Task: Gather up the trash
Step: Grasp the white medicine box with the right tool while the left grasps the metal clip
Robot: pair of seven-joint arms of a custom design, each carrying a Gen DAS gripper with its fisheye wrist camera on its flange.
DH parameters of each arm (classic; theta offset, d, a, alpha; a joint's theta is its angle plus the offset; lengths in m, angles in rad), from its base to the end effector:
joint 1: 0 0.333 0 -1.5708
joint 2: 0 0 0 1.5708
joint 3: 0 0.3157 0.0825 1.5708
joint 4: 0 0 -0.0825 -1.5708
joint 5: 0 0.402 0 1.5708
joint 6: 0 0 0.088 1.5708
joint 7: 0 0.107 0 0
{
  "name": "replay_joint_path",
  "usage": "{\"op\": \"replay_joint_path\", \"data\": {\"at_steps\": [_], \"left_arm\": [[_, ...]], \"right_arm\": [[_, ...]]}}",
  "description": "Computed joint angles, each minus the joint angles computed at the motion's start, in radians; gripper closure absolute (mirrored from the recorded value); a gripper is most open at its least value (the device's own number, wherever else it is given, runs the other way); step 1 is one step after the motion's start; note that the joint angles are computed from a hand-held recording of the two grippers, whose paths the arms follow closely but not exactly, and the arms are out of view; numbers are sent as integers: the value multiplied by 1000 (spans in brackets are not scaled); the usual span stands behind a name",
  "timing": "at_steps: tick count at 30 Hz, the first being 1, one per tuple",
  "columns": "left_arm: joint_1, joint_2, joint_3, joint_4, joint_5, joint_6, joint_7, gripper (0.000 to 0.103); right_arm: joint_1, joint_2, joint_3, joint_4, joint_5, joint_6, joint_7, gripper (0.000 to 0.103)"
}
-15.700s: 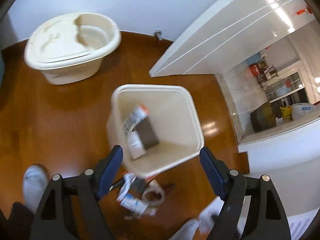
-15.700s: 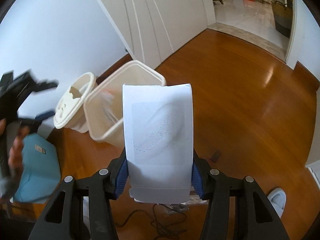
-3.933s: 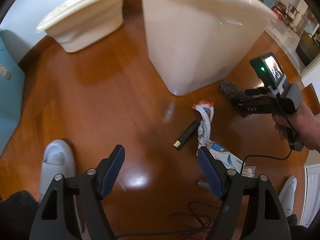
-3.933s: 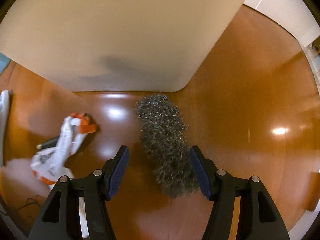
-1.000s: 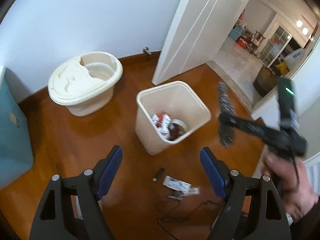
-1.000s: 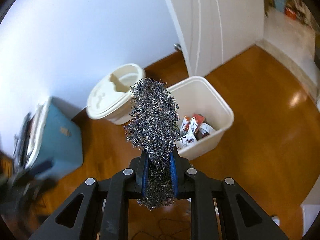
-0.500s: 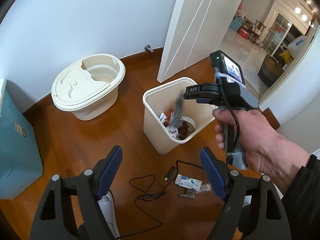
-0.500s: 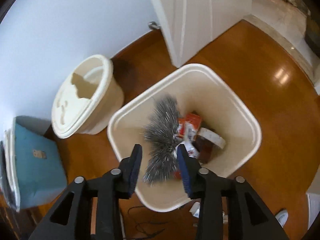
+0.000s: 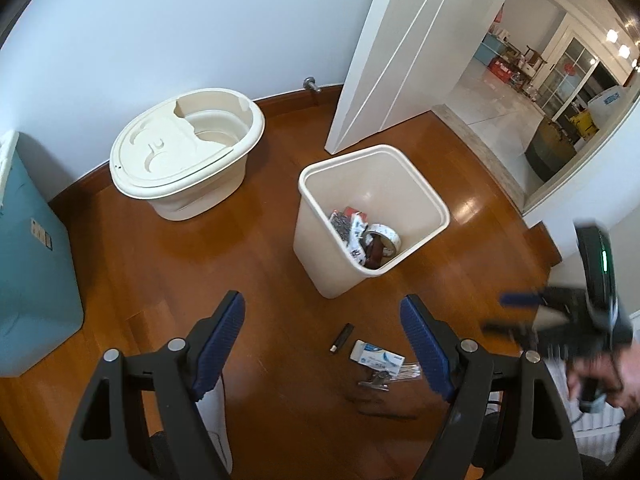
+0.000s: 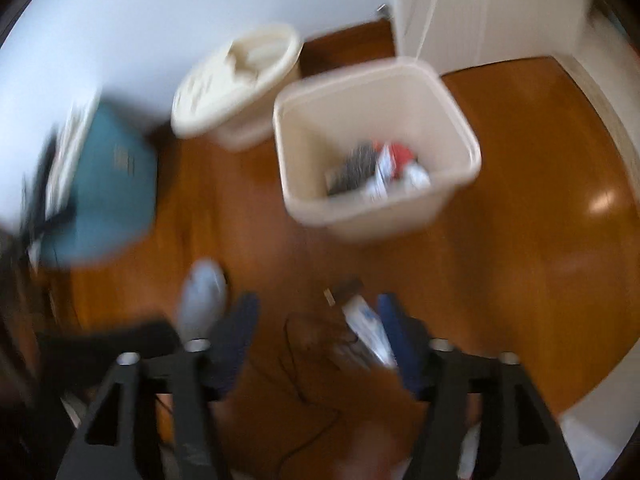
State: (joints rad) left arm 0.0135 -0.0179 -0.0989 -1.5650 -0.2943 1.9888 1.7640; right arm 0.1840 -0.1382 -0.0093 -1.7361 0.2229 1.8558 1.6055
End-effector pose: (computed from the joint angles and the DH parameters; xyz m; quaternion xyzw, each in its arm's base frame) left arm 0.5982 -0.0699 0.6856 -0.6040 0.7536 -0.2511 0.0658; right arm 0.5434 0.1130 0.6496 -0.7325 0.6595 0.0055 0.1688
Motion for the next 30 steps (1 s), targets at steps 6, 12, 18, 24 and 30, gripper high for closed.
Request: {"op": "replay_joint_path", "data": {"at_steps": [6, 12, 18, 24, 30], "left_arm": [[-26, -70, -26, -220, 96, 179, -105, 23], [-51, -148, -66, -543, 223, 409, -215, 23], [-62, -135, -75, -696, 256, 399, -359, 23], [-80, -115, -77, -729, 299, 425, -374, 23], [-104, -118, -87, -751, 304, 432, -347, 23]], "right_arm": [[2, -83, 3, -295, -117, 50, -87, 32], [43, 47, 30, -412, -173, 195, -272, 32], [41, 210, 49, -380, -142, 349, -364, 32], [30, 334, 71, -369, -164, 415, -389, 32], [16, 369, 77, -397, -211, 518, -361, 30]]}}
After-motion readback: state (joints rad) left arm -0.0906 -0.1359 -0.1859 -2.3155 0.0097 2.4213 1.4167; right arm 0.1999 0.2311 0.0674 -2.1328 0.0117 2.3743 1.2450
